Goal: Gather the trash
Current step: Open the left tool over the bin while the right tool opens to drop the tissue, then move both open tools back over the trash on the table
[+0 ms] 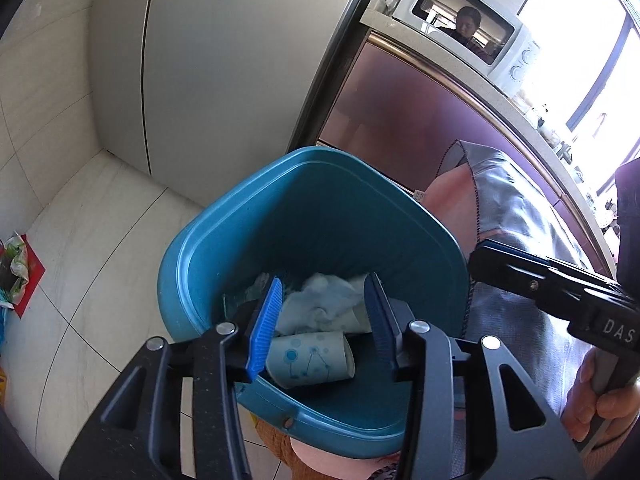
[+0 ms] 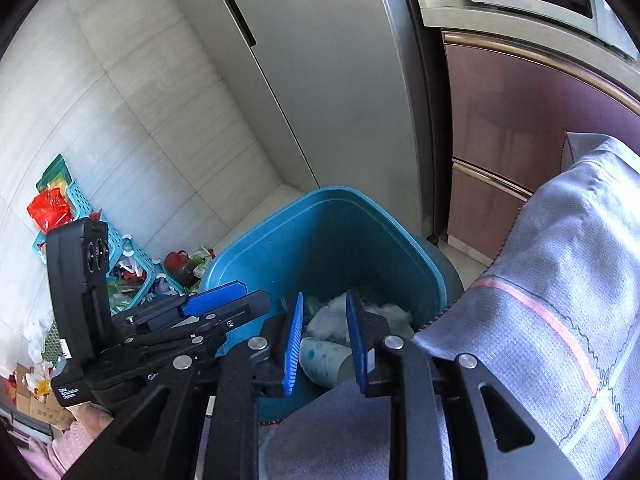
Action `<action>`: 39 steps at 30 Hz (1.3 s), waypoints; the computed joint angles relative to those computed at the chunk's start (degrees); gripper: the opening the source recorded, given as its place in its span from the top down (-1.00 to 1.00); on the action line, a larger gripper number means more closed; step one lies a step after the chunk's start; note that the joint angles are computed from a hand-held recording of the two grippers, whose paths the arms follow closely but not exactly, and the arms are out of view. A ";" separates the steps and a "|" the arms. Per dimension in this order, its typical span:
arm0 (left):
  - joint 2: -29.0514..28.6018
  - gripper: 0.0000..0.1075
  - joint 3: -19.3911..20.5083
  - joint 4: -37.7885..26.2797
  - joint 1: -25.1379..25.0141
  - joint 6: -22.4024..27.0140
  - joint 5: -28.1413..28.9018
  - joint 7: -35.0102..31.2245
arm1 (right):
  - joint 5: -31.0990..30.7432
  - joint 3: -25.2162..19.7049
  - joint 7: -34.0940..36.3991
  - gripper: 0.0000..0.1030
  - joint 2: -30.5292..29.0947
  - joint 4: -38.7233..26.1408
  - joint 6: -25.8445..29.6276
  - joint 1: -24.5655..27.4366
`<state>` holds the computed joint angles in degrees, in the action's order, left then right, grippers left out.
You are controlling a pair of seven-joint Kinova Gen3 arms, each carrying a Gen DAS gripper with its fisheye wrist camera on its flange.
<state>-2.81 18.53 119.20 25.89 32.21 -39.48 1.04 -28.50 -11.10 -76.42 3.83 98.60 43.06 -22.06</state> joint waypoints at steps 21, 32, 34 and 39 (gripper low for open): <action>-0.36 -0.06 9.42 -7.29 7.37 4.12 -15.83 4.16 | -11.54 11.83 12.49 0.39 -21.03 14.54 0.78 4.95; 11.55 -0.06 6.56 -19.88 17.64 -0.07 -15.68 -5.69 | 1.17 22.56 4.47 0.36 -35.50 19.52 3.86 11.07; 13.84 -0.06 6.29 -22.66 19.20 -0.69 -14.76 -8.44 | 3.33 24.81 3.29 0.35 -37.33 20.05 4.51 12.68; 19.40 -0.08 6.03 -29.62 22.55 -0.81 -11.69 -16.05 | 8.49 30.59 1.00 0.33 -40.40 21.17 5.60 16.44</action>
<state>16.59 24.55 89.58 48.44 31.40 -51.17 -15.01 -20.01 19.49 -75.42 -36.57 119.77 48.65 -5.62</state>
